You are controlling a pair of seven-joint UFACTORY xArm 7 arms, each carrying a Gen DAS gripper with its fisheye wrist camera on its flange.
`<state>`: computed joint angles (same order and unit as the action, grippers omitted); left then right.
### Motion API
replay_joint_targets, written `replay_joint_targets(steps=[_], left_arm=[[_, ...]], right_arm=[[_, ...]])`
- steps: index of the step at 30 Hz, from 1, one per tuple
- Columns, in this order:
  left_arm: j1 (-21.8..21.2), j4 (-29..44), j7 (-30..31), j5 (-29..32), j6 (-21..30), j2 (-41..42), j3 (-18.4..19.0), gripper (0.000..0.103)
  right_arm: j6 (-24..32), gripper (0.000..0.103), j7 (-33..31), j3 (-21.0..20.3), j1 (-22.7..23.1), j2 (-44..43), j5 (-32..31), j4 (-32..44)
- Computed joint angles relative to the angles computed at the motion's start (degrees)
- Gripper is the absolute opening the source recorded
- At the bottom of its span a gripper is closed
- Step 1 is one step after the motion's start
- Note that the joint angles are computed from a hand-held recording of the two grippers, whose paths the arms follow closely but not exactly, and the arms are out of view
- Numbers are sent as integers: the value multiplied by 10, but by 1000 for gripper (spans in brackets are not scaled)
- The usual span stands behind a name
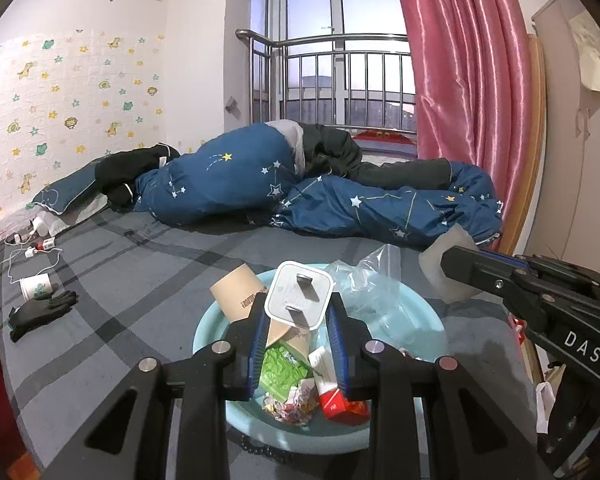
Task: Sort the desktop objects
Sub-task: 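Lift and carry the white plug and beige piece over the blue basin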
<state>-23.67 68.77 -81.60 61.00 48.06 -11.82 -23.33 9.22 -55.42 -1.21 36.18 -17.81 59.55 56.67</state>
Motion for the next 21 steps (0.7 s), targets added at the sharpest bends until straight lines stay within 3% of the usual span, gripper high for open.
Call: replay_joint_targets(steps=[9,12,13,21], left_arm=[[5,6,-9,10,-13,8,11,30],[7,10,1,1,-21,14,19,11],[8,10,4,-3,-25,15,22,9],[11,13,14,-7,-34,24,30,9]], right_arm=[[5,6,-15,11,-16,43,14,46],[10,6,-11,25,-32,60,10,61],[13,6,-11,29,-37,67,9,68],[26,6,-26,56,-71,95,29,96]])
